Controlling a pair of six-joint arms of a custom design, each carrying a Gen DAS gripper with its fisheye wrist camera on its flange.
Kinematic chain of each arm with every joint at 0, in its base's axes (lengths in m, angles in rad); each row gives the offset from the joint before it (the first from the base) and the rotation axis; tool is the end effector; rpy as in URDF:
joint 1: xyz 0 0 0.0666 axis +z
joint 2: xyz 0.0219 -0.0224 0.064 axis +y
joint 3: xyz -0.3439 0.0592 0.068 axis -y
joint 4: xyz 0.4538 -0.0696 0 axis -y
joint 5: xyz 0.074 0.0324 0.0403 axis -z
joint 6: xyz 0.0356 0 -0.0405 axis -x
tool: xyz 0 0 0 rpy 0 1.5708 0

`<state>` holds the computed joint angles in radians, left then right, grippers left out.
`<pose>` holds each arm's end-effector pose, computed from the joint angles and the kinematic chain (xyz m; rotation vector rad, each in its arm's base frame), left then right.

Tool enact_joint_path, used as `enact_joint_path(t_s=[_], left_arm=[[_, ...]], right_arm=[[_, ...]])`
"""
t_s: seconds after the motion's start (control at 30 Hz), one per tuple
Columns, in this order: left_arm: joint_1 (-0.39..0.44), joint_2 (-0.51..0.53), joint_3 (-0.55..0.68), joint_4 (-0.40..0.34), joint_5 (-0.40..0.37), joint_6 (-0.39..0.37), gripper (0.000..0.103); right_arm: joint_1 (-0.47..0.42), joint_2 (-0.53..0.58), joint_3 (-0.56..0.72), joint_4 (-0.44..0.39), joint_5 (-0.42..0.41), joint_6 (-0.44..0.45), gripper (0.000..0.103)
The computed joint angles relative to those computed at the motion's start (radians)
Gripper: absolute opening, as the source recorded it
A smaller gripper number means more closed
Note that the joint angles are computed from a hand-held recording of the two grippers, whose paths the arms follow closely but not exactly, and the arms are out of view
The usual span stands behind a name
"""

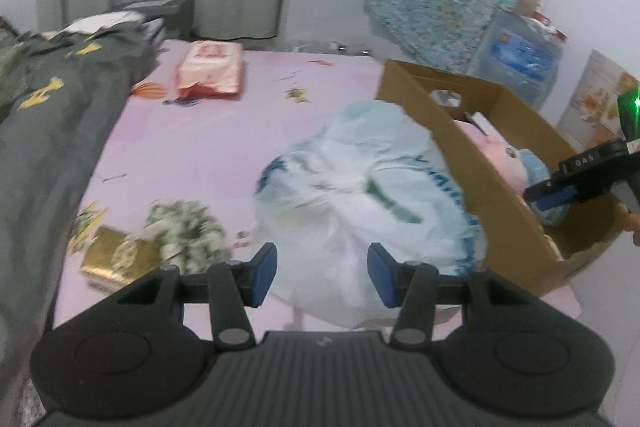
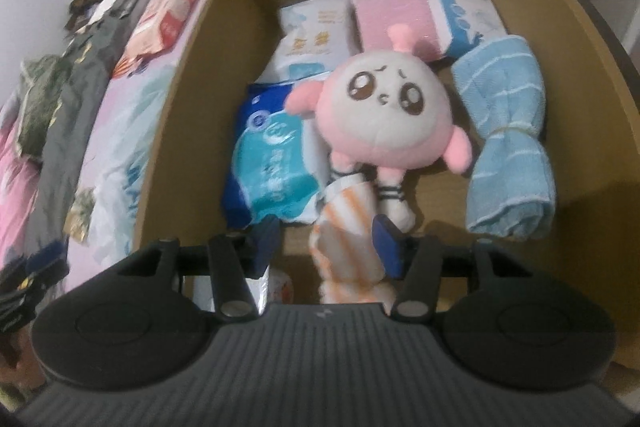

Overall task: Organize soft objects
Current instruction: 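Carry the striped cloth into the cardboard box and open the right tool, then grasp the green scrunchie with the right tool while the left tool grasps the gold tissue pack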

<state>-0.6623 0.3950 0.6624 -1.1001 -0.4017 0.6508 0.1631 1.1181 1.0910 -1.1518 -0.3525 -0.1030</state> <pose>0.1976 -0.1369 0.3665 -0.1693 2.3200 -0.1735 0.4195 0.0811 0.3580 -0.1797 2.7439 0.5575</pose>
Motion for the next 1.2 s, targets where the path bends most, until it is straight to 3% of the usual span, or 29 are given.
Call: enact_joint_path(t_s=[0.17, 0.27, 0.4, 0.53, 0.7, 0.93, 1.07, 1.2], left_arm=[[0.015, -0.047, -0.017, -0.023, -0.016, 0.011, 0.051], [0.018, -0.060, -0.024, -0.030, -0.034, 0.007, 0.052], [0.030, -0.084, -0.032, -0.054, -0.044, 0.007, 0.057], [0.049, -0.113, -0.040, -0.100, -0.077, 0.018, 0.060], [0.083, -0.156, -0.052, -0.178, -0.140, 0.042, 0.060], [0.119, -0.185, -0.085, -0.249, -0.196, 0.060, 0.060], [0.136, -0.170, -0.107, -0.242, -0.221, -0.004, 0.061], [0.219, -0.178, -0.137, -0.192, -0.153, -0.046, 0.068]], right_arm=[[-0.001, 0.058, 0.019, -0.052, -0.065, -0.021, 0.053], [0.005, 0.046, 0.021, -0.057, -0.040, -0.035, 0.053], [0.021, -0.012, 0.018, -0.027, 0.043, -0.061, 0.053], [0.054, -0.069, 0.027, 0.007, 0.018, -0.079, 0.054], [0.174, -0.067, 0.074, 0.063, -0.057, -0.093, 0.056], [0.395, 0.123, 0.232, 0.089, -0.198, -0.102, 0.062], [0.506, 0.297, 0.377, 0.040, -0.184, -0.077, 0.070], [0.573, 0.471, 0.528, -0.048, -0.164, -0.130, 0.073]])
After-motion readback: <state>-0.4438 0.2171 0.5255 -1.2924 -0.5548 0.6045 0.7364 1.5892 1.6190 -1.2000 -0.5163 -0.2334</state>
